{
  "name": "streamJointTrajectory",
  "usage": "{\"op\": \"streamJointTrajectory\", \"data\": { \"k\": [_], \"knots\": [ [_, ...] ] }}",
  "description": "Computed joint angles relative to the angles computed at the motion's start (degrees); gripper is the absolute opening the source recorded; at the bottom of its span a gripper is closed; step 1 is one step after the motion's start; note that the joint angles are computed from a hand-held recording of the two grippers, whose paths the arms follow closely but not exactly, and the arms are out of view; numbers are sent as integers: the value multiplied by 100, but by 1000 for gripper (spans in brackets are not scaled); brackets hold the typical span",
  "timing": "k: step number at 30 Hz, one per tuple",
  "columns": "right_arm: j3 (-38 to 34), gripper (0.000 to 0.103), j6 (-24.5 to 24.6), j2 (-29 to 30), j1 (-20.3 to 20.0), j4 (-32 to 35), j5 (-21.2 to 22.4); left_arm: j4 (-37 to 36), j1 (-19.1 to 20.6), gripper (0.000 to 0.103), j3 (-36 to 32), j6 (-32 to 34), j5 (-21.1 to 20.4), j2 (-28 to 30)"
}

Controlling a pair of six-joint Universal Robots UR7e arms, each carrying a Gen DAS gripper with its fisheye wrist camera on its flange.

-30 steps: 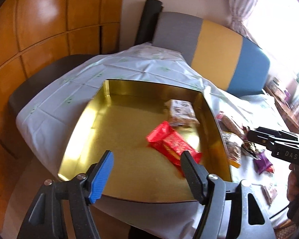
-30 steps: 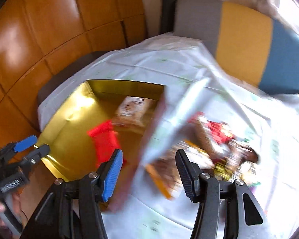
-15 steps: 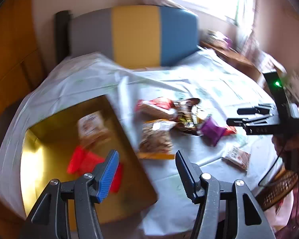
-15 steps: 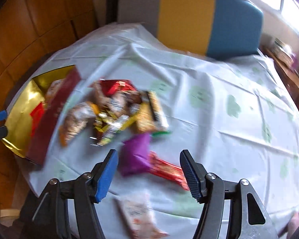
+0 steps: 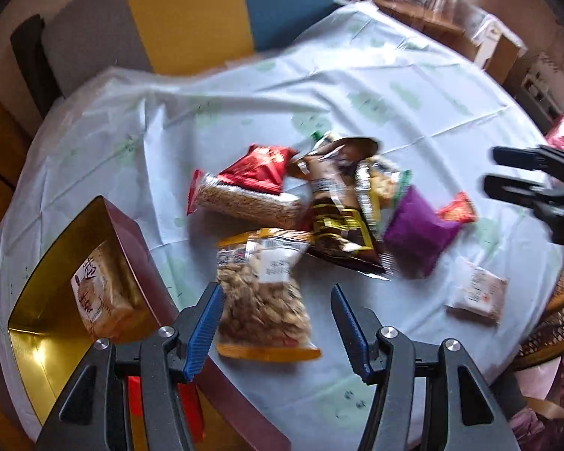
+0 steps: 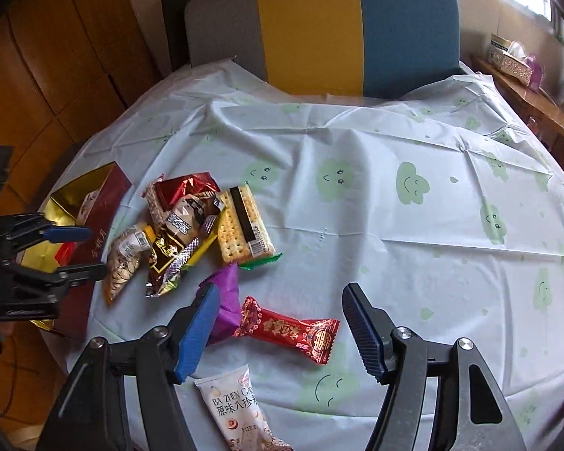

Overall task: Organize snacks
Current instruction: 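Move the left tool back to the pile and grasp the peanut bag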

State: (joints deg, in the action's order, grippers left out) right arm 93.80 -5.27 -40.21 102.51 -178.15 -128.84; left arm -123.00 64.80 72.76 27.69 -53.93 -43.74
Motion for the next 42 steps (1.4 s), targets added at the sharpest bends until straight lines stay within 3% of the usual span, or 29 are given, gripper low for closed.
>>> {"op": "streamJointTrajectory", "data": {
  "k": [6, 8, 10, 16, 21, 24, 28, 42],
  "knots": [
    [64, 73, 101, -82, 4, -178, 132, 345, 66, 60, -410, -12, 256, 387],
    [88, 73, 122, -103, -2, -228, 178, 473, 87, 43, -452, -11, 255, 435],
    [95, 73, 93, -100, 8, -282, 188, 276, 74, 43, -299, 122, 285, 405],
    [80, 73, 67, -86, 32, -292, 142, 402, 67, 43, 34, -154, -419, 114],
    [115, 73, 101, -110, 31, -342, 122, 572, 101, 45, 295, -373, -1082, -187],
    [124, 73, 141, -126, 28, -324, 115, 375, 99, 47, 442, -508, -1047, -341],
    [144, 73, 100, -132, 44, -362, 114, 161, 91, 67, 585, -820, -900, -443],
    [232, 76, 177, -194, 35, -485, 165, -124, 90, 74, 637, -2181, -490, -104]
  ]
}}
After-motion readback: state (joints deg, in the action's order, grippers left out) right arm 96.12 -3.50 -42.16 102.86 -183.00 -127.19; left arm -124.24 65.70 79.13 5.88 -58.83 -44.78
